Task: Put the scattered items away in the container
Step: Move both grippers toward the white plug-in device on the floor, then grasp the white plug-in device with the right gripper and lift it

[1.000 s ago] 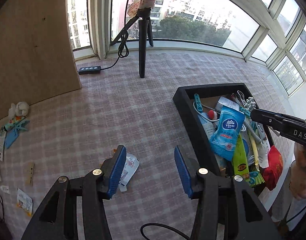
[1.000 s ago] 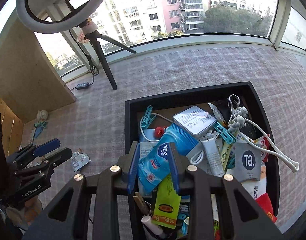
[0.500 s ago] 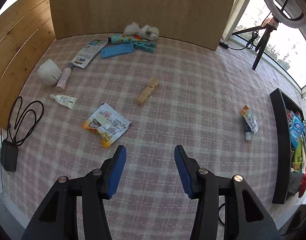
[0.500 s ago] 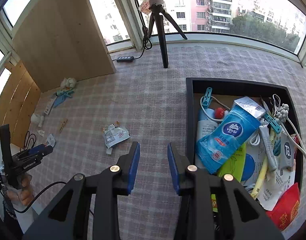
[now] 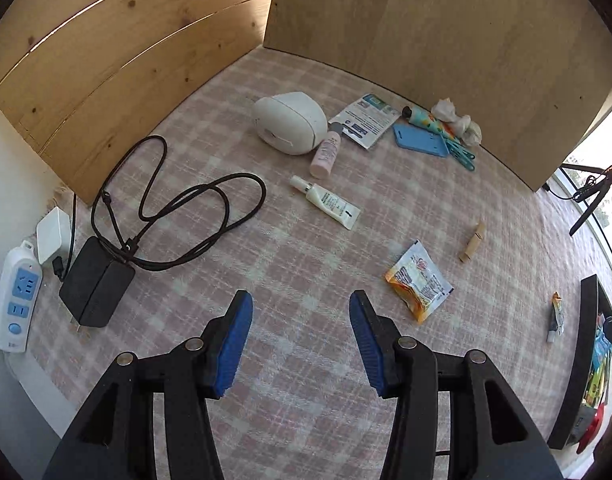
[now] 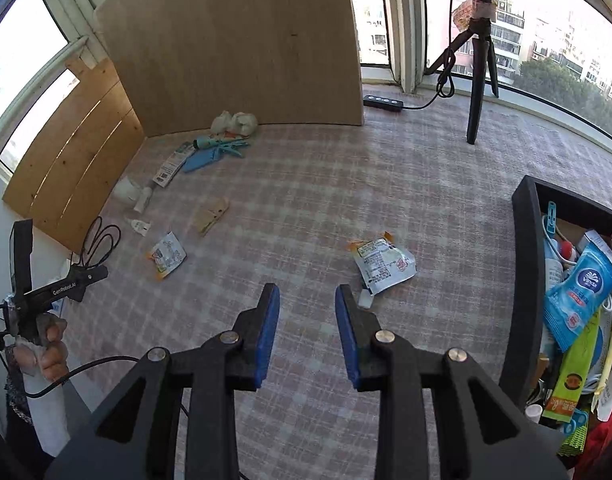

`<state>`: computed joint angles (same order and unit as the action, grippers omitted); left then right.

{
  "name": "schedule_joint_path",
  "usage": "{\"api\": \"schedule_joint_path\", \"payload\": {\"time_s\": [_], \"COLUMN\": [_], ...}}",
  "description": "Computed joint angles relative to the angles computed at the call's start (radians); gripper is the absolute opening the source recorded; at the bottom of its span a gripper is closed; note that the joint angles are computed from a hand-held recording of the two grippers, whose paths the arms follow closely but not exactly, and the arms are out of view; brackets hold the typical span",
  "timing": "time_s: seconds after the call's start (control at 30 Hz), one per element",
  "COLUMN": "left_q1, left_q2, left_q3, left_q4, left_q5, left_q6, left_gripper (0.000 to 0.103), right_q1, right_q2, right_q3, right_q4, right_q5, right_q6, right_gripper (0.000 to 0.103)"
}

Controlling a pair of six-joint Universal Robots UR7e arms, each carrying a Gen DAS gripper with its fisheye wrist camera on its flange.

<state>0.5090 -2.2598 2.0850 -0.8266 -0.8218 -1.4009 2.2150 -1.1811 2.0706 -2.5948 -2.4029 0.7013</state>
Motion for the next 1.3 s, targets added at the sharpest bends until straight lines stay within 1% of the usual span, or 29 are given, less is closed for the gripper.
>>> {"api": "schedule_joint_path", "payload": {"time_s": [0.07,0.1,0.13,0.2,0.3,0.37,0.43,0.5,0.63,0.77,0.87,0.93,1.0,1.1,1.17,1.23,1.3], "left_q1": [0.056,0.091,0.128,0.191,0.271,0.324,0.369,0.417,0.492,0.531,0.562,0.580,0.594,0.619,0.628,0.638,0.655], "left_q2": [-0.005,-0.006,-0.006,0.001,0.020,0.036,0.056,0.080,0.117,0.144,0.169,0.182,0.195,0.213,0.223,0.229,0.238], "left_q3": [-0.015,-0.018,-0.018,-0.011,0.007,0.019,0.021,0.024,0.027,0.036,0.036,0.038,0.038,0.035,0.036,0.039,0.035], "left_q4": [-0.039,-0.077,-0.128,-0.237,-0.410,-0.543,-0.643,-0.736,-0.868,-0.946,-0.994,-1.028,-1.057,-1.100,-1.114,-1.139,-1.159], "left_q5": [0.041,0.059,0.075,0.100,0.123,0.125,0.124,0.113,0.073,0.050,0.025,0.007,-0.002,-0.038,-0.047,-0.057,-0.089], "left_q6": [0.062,0.108,0.166,0.283,0.459,0.579,0.678,0.771,0.889,0.960,0.999,1.024,1.037,1.057,1.067,1.079,1.089], "left_gripper": [0.048,0.048,0.048,0.048,0.048,0.048,0.048,0.049,0.049,0.049,0.049,0.050,0.050,0.050,0.050,0.050,0.050], "right_q1": [-0.023,-0.032,-0.041,-0.067,-0.104,-0.119,-0.129,-0.143,-0.169,-0.194,-0.216,-0.225,-0.231,-0.242,-0.249,-0.250,-0.250], "right_q2": [0.073,0.112,0.151,0.223,0.328,0.399,0.473,0.537,0.664,0.755,0.793,0.809,0.825,0.856,0.867,0.880,0.891], "right_q3": [-0.078,-0.124,-0.170,-0.264,-0.418,-0.523,-0.631,-0.731,-0.919,-1.051,-1.109,-1.132,-1.155,-1.199,-1.211,-1.227,-1.242], "right_q4": [-0.043,-0.044,-0.053,-0.055,-0.011,0.031,0.073,0.126,0.247,0.334,0.368,0.375,0.384,0.410,0.415,0.415,0.430], "right_q5": [0.069,0.087,0.108,0.176,0.286,0.331,0.368,0.397,0.435,0.455,0.507,0.536,0.548,0.566,0.592,0.601,0.617], "right_q6": [-0.109,-0.147,-0.190,-0.268,-0.357,-0.426,-0.501,-0.556,-0.637,-0.673,-0.678,-0.679,-0.682,-0.685,-0.682,-0.689,-0.690], "right_gripper": [0.033,0.033,0.033,0.034,0.034,0.034,0.034,0.034,0.034,0.034,0.035,0.035,0.035,0.035,0.035,0.037,0.036]}}
